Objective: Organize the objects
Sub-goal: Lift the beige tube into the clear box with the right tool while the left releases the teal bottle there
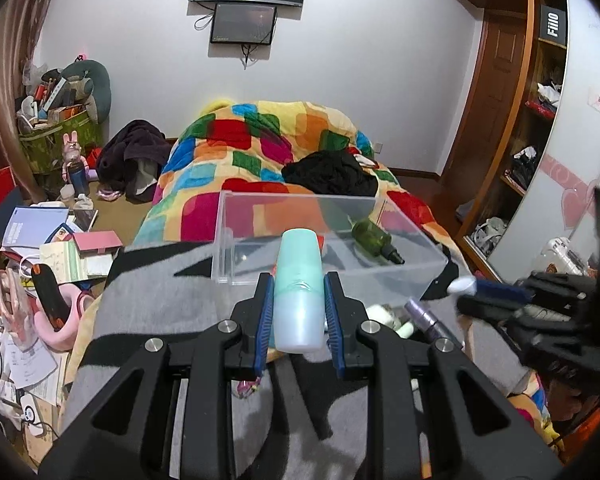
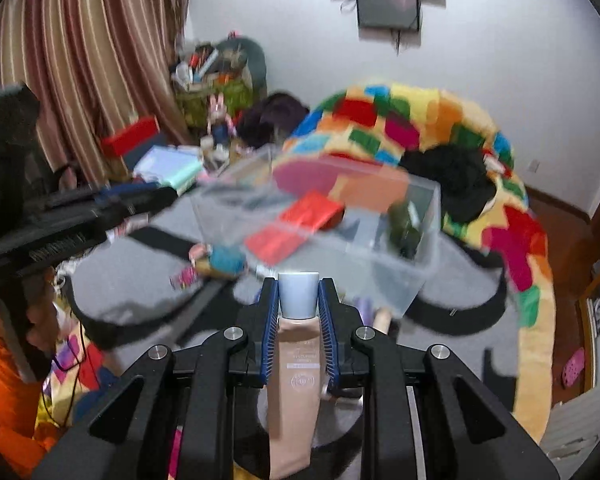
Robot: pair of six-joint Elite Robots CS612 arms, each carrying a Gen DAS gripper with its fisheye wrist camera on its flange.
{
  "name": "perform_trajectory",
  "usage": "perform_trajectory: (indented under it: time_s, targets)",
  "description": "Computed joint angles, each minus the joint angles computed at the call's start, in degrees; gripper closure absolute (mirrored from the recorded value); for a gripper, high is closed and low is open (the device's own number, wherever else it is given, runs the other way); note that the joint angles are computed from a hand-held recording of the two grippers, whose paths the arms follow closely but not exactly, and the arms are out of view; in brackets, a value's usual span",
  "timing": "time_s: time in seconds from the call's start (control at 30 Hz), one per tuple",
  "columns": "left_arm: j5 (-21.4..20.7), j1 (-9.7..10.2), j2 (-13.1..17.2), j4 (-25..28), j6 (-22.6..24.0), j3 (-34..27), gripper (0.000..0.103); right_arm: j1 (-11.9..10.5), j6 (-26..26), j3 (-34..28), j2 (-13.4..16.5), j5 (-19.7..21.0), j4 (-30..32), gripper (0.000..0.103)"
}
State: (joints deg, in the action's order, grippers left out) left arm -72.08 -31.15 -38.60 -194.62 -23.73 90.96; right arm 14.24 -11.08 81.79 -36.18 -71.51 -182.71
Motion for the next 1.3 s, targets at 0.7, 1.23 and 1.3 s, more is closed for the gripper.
perform_trajectory:
  time_s: [0.7,1.23,1.3]
  targets:
    - [-2.8,2.56,3.1,10.7,1.8,-10.1,0.079,2.0,-1.7,-17.6,6.5,-12.9,-1.4,0.085]
    - [-5.5,4.2,6.1,18.3,-0.9,-14.9,0.078,3.1,-10.9,-26.1,11.4,-9.0,19.4,0.084]
    - [-5.4,4.06,5.7,17.8,-0.4,-14.3,0.076,2.9,-10.9,-25.1,10.9,-7.5,19.3,0.082]
